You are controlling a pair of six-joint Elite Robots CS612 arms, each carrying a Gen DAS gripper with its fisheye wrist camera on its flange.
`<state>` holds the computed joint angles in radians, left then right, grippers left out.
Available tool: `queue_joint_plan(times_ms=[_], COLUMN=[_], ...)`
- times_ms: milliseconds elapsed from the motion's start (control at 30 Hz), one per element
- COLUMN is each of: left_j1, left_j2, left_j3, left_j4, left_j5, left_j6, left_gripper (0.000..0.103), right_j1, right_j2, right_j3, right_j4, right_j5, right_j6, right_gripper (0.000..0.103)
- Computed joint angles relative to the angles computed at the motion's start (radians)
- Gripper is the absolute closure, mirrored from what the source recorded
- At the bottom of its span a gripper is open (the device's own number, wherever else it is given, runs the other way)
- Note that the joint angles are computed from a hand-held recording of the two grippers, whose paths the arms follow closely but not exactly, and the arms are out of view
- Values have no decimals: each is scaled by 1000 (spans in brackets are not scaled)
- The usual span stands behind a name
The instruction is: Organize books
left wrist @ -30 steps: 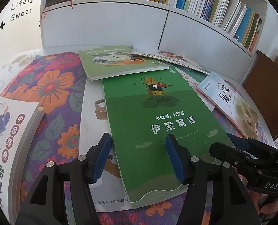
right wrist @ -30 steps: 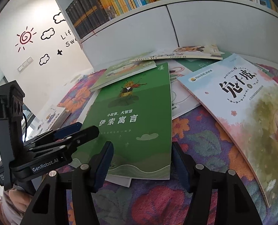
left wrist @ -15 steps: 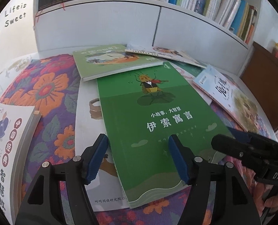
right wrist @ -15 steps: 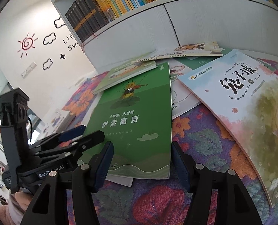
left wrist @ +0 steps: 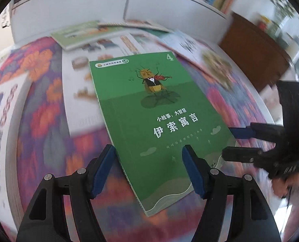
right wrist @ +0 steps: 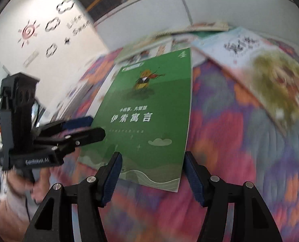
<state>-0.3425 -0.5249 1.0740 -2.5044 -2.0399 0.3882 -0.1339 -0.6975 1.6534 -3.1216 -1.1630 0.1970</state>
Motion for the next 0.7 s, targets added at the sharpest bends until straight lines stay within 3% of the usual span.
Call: queue_joint_plan(times_ms=[100, 200, 267, 300, 367, 433, 467, 533, 633, 700], left_j1=[13, 18, 20, 29, 37, 45, 49, 48, 46, 47], left_j2=[-37, -42, -25, -14, 6, 25, 32, 37, 47, 59], left_j3=[43, 45, 16, -1, -48, -90, -101, -107, -122, -144], left_j4=[83, 126, 173, 182, 244, 298, 312, 297, 285, 302], left_j5=[-38, -58, -46, -83, -107, -142, -160, -150, -150, -162], left_j6=[35, 58, 21, -3, -30, -60, -67, -74, -90, -124], left_gripper=[37, 40, 46, 46, 57, 60, 60, 71, 74, 74], right_j1=[-16, -36, -50, -58, -73, -94, -98, -108, -103, -90], right_j2=[-32, -44, -36, -25, -3, 27, 36, 62, 75, 67], right_j3=[58, 81, 87, 79, 69, 50, 40, 7, -23, -30], right_j4=[48, 69, 36, 36, 7, -18, -19, -23, -28, -17], right_j5=[131, 209, 222, 232, 286, 367, 386, 447, 444, 398], right_j6=[33, 59, 116, 120, 129, 173, 193, 219, 237, 208], right_gripper=[41, 43, 43, 44, 54, 63, 65, 66, 70, 70])
